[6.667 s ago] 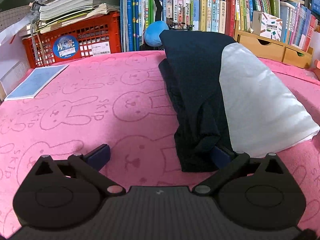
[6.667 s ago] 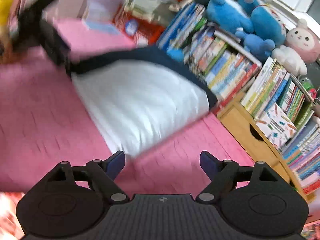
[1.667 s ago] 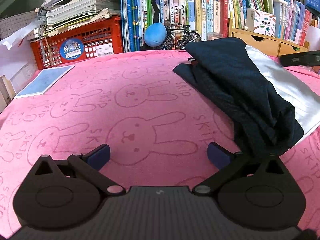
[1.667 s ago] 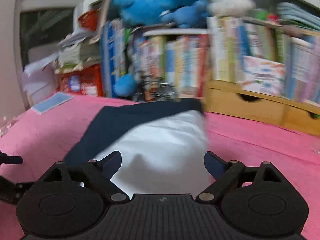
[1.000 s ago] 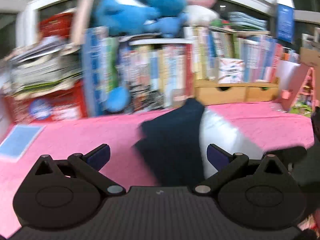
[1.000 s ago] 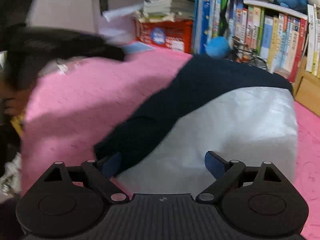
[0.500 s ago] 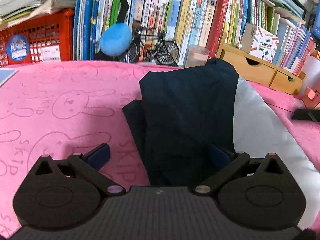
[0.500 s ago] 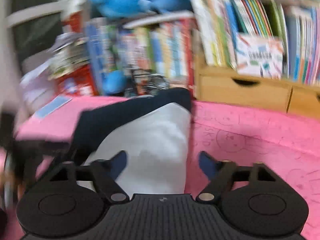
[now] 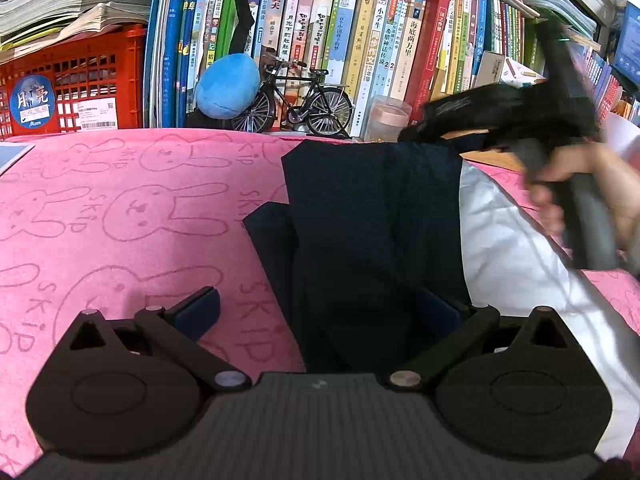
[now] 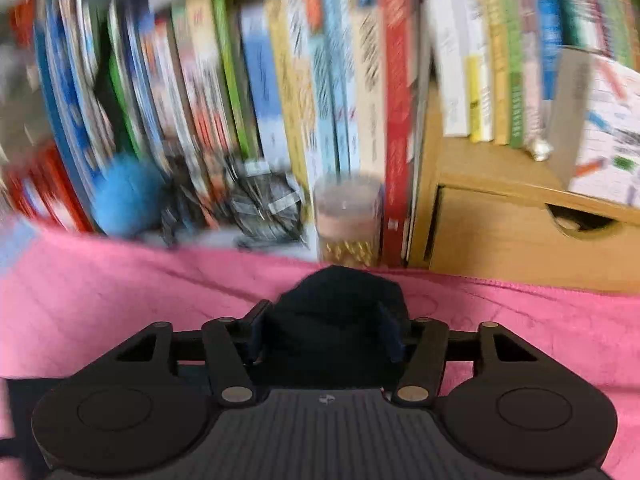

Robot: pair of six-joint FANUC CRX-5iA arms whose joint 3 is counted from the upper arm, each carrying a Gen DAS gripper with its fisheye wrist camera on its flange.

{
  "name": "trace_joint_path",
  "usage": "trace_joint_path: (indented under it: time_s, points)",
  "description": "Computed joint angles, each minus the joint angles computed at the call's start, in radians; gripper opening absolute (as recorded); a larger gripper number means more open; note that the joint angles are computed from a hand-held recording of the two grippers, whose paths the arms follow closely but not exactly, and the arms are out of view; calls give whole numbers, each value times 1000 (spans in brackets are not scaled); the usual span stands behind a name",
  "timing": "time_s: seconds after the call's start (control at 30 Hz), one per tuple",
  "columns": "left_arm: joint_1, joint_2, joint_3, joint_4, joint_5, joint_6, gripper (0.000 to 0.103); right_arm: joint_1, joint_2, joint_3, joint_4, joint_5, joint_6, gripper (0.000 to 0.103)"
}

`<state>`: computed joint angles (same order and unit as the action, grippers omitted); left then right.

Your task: Fold clothes

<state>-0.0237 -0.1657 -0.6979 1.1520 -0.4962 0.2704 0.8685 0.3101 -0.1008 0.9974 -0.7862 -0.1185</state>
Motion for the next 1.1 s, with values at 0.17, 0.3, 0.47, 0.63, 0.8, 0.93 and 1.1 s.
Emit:
trace_joint_path:
  time_s: [0.17,0.3,0.47,0.63,0.8,0.93,1.1]
  points:
    - [0,5,-4,38,-8,-29,103,93,-238,-282,175,45,-206,90]
    - [2,1,-13,58,-10,-40,103,283,-379,-438,218,-114,-226,103]
    - [86,-85,2,-257,-50,156,103,536,-406,-495,100,-377,-202,103]
    - [203,-207,-18,-460,-133,233,103,651,-420,-551,90,-461,-333,103]
    - [333,-296,-17,-550,-293,281,103,679,-437,-608,147,-473,-486,103]
    - [455,-368,-46,-456,-453,237,103,673,-454,-625,160,-466,-522,103]
    - [453,-598,-193,-299,-369,91,103,667,-462,-619,120,-464,-555,103]
